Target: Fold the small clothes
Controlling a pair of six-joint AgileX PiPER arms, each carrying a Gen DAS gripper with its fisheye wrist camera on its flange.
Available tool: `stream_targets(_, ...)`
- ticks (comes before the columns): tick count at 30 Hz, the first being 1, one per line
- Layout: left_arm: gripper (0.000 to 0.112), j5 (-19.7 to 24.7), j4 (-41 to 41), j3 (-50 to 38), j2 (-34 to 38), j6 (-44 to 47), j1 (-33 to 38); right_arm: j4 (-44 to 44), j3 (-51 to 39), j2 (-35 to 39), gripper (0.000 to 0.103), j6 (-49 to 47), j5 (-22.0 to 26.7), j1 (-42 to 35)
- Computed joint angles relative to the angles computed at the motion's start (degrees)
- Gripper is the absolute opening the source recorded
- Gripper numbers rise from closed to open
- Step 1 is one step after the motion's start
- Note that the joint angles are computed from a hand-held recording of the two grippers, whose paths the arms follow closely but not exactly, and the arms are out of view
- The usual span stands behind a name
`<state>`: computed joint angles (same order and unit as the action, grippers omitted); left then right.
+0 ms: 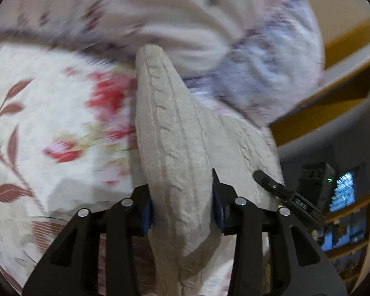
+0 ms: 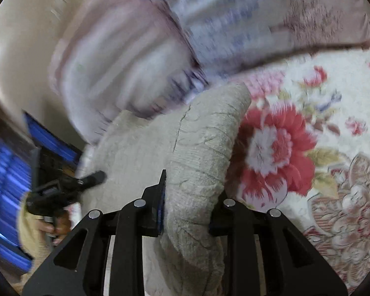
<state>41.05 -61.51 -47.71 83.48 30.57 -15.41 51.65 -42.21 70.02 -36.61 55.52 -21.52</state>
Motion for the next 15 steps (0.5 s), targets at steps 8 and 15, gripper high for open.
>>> stream_targets(8,0.061,-5.74,4.91,2.05,-4.21,-3.19,-2.83,-0.11,-2.02,-0.05,0.035,0.81,5.78,-6.77)
stream_targets(15,0.065,-11.82,23.69,3.01,-8.39,-18.06,-8.48,-6.75,-2.37,-1.83,0.012,5.79,-1.93,-2.17)
